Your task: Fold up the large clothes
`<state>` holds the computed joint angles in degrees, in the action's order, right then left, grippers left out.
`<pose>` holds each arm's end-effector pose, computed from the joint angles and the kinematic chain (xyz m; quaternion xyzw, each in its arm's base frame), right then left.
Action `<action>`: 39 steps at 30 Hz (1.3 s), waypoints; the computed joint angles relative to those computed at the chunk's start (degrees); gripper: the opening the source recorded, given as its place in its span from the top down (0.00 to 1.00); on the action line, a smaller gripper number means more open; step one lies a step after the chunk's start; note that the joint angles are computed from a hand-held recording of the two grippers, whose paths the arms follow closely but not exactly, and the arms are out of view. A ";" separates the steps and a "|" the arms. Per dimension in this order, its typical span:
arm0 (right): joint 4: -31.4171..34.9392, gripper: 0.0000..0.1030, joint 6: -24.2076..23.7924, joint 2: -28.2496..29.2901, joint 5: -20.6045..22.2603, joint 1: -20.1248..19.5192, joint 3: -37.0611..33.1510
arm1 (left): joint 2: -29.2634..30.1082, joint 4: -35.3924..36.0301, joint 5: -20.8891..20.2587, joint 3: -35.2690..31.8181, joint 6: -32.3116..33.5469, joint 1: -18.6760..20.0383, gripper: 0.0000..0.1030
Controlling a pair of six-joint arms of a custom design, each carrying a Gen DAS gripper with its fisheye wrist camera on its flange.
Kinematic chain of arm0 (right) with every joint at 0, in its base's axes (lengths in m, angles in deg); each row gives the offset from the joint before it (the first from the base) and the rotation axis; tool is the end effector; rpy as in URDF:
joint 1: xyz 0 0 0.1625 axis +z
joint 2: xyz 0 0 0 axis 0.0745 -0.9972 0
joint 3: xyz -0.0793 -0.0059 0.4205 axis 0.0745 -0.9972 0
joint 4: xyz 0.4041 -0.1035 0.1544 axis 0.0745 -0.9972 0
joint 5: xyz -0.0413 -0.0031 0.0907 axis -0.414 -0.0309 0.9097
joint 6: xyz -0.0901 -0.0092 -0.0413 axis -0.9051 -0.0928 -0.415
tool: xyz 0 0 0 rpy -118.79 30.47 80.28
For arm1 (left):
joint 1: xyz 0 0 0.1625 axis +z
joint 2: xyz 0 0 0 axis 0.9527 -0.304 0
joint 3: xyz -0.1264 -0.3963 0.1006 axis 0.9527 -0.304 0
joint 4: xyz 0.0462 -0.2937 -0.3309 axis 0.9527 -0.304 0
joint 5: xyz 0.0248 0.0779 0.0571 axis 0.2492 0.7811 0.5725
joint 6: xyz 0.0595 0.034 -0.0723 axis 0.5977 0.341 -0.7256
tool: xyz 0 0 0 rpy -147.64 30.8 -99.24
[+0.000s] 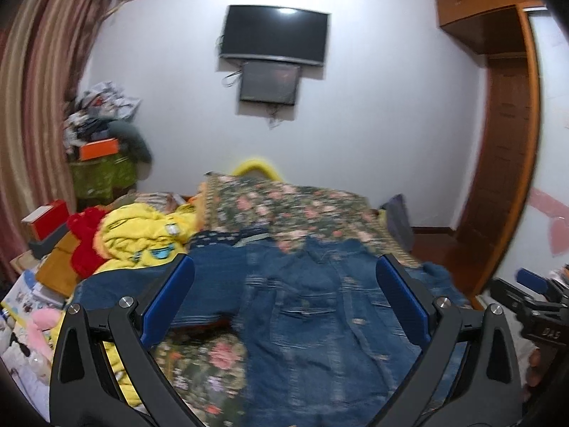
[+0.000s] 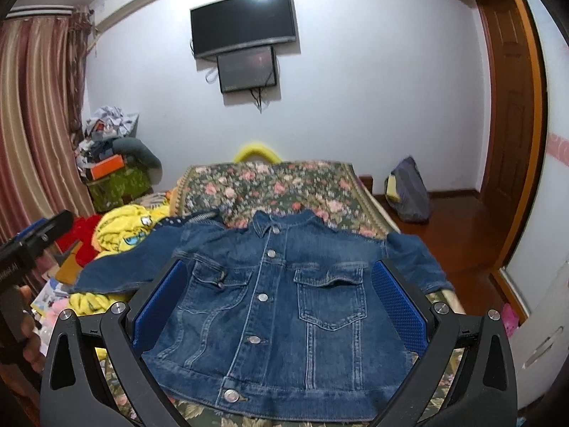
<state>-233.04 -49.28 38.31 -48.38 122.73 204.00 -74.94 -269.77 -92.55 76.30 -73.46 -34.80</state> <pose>0.3384 -0.3485 0.0665 0.1936 -0.8077 0.4887 0.2670 -0.1588 -0.3983 0.3035 0.1990 0.7814 -0.5287 0.2651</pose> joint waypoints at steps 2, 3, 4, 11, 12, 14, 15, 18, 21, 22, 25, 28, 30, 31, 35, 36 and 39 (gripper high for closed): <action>2.87 0.00 1.78 0.13 0.91 -1.84 -0.67 | 2.03 -2.76 0.64 -1.71 3.00 3.57 0.00; 4.64 0.00 2.85 0.18 1.29 -2.81 -1.05 | 2.49 -2.81 0.39 -2.44 3.82 5.31 0.00; 5.80 0.00 3.59 0.14 1.55 -3.33 -1.20 | 2.77 -2.61 -0.07 -2.97 4.30 6.87 0.00; 19.66 0.00 5.90 1.17 3.20 -8.91 -5.75 | 1.65 7.98 -9.00 -7.15 -0.11 20.63 0.00; 22.14 0.00 5.14 1.69 2.95 -9.46 -6.96 | 1.32 10.08 -10.36 -7.84 -1.51 22.69 0.00; 25.77 0.00 3.89 2.59 2.98 -10.46 -9.04 | 1.15 14.40 -14.27 -9.66 -4.53 27.19 0.00; 27.51 0.00 3.11 2.98 3.34 -10.92 -10.01 | 1.18 15.84 -15.98 -10.21 -5.63 28.85 0.00; 31.08 0.00 2.11 3.91 4.08 -11.73 -12.52 | 0.64 21.15 -21.53 -12.34 -9.67 34.40 0.00; 34.09 0.00 1.82 4.92 4.42 -12.44 -15.36 | 0.85 24.68 -26.41 -14.62 -12.17 39.26 0.01; 35.05 0.00 1.55 5.19 4.58 -12.69 -16.35 | 1.04 25.71 -28.25 -15.48 -12.81 40.88 0.02; 37.47 0.00 0.82 6.20 4.05 -13.24 -19.57 | 2.01 27.62 -33.02 -17.98 -14.75 44.85 0.03; 38.10 0.00 -0.27 7.51 3.56 -13.52 -22.23 | 3.40 29.90 -37.46 -20.80 -17.14 48.42 0.09; 38.80 0.00 -0.89 8.24 3.05 -13.75 -23.71 | 4.58 31.26 -40.47 -22.67 -19.35 50.72 0.11; 39.17 0.00 -0.81 8.44 2.84 -13.81 -24.04 | 5.15 31.31 -41.92 -23.31 -20.19 51.62 0.12; 40.45 0.00 -0.37 9.05 2.99 -14.42 -24.66 | 7.37 31.37 -47.44 -25.66 -24.55 55.31 0.18; 40.83 0.00 -0.17 9.14 2.94 -14.60 -24.67 | 7.66 30.96 -48.07 -25.88 -24.97 55.87 0.19; 42.48 0.00 1.02 9.03 3.26 -15.10 -24.62 | 8.70 29.80 -47.92 -26.73 -26.67 56.58 0.30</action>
